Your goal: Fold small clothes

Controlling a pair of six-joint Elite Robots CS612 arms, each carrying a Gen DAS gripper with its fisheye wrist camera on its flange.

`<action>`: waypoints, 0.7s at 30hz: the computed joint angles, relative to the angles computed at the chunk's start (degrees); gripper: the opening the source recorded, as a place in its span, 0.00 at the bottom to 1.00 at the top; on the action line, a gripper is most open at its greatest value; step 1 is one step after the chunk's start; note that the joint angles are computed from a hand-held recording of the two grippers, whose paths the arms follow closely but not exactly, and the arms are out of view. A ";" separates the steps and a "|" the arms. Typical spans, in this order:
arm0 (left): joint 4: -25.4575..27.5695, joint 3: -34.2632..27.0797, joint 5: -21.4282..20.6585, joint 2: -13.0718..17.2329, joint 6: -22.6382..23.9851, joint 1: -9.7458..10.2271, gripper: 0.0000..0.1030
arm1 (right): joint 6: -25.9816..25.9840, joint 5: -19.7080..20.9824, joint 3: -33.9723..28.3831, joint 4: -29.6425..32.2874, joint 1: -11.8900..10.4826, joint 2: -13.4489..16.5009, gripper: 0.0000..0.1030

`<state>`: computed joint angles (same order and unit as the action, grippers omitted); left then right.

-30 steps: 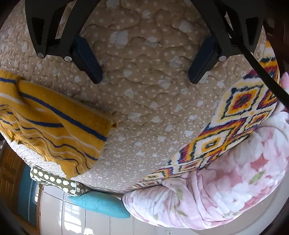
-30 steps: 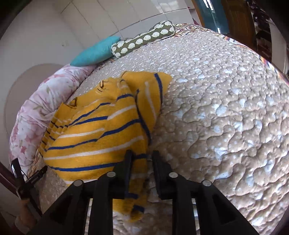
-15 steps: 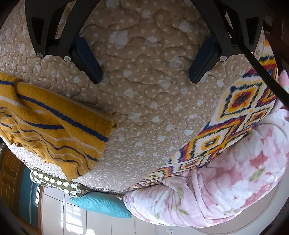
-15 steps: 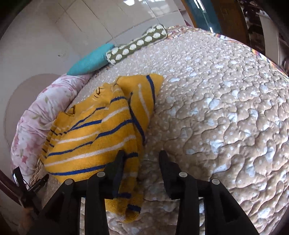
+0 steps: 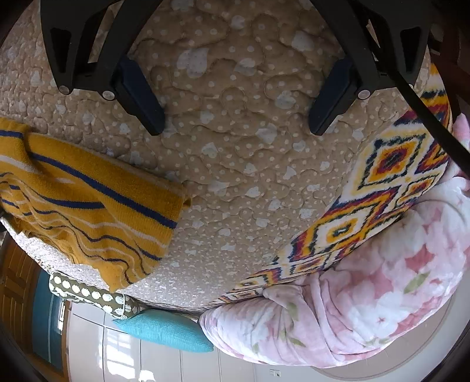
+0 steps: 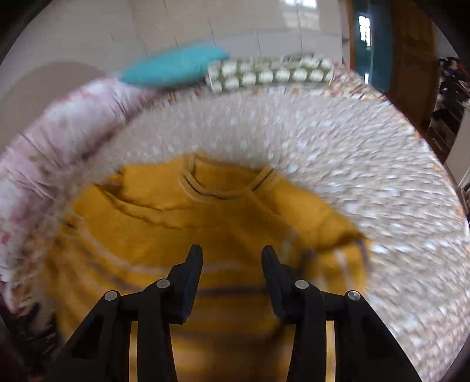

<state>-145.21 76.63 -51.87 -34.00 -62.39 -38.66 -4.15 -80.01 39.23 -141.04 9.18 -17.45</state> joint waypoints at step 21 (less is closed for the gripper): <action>-1.69 0.54 -0.43 -0.05 0.62 0.16 0.95 | 1.89 2.36 26.85 -20.40 -0.07 -11.85 0.52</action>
<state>-146.90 77.17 -52.30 -34.05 -61.77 -38.50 -2.27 -77.64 66.08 -161.44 9.11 -29.30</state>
